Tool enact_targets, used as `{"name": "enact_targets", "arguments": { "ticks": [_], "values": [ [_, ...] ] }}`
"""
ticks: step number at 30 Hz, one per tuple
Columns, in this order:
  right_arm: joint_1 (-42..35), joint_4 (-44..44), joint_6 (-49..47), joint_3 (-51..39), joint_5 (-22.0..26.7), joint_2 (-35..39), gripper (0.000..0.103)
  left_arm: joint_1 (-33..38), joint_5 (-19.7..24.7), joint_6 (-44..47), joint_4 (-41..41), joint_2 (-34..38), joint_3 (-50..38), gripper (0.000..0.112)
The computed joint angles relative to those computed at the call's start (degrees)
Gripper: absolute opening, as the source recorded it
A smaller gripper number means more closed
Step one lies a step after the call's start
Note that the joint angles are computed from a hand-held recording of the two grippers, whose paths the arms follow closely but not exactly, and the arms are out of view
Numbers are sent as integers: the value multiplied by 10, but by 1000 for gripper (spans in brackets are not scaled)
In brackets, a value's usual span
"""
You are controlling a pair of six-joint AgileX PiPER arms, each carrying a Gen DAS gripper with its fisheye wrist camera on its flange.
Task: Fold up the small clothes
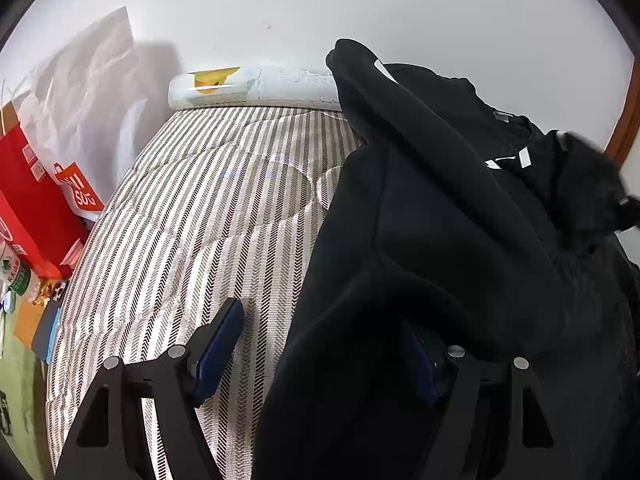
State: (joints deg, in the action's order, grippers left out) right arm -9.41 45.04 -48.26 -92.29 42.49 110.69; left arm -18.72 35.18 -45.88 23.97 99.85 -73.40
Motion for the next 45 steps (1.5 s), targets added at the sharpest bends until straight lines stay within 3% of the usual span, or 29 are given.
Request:
{"name": "enact_targets", "arguments": {
  "ticks": [4,6,11,13,18,19,23,29,32,35,36,37,38,40,42,45],
  "values": [
    [-87,59,-10,-28,66,-7,5,6,-7,0,-7,-3,4,73],
    [-115,65,-12,-29,74,-11,5,6,-6,-2,-7,-4,4,73],
    [-179,45,27,-58,119,24,6,4,0,-5,-2,-3,1,73],
    [-188,24,39,-51,113,34,6,5,-1,-5,-2,-2,1,73],
    [-208,-26,62,-46,136,57,13,6,-4,-5,-5,-4,3,73],
    [-210,-36,54,-27,124,45,15,6,-3,-5,-4,-3,2,73],
    [-218,-38,-3,42,68,-17,48,4,-1,-9,-1,-2,1,73],
    [-179,-34,-93,101,20,-67,61,7,-3,-4,-3,-1,1,73],
    [-130,-76,-85,117,-43,-61,63,6,-2,-6,-1,-1,1,73],
    [-101,-150,-15,108,-99,-38,63,5,0,-6,0,0,-1,73],
    [-97,-194,27,102,-113,-31,54,5,-1,-6,0,0,0,73],
    [-96,-215,48,86,-114,-16,40,5,-2,-5,-1,0,0,73],
    [-102,-213,46,66,-92,-4,7,6,-2,-5,-2,-1,0,74],
    [-131,-142,-16,48,-59,1,7,7,-3,-3,-3,-1,1,74],
    [-151,-106,-54,60,-79,-12,7,6,-2,-4,-2,-1,0,74],
    [-185,-108,-35,24,-51,5,10,5,1,-5,1,0,-1,74]
  ]
}}
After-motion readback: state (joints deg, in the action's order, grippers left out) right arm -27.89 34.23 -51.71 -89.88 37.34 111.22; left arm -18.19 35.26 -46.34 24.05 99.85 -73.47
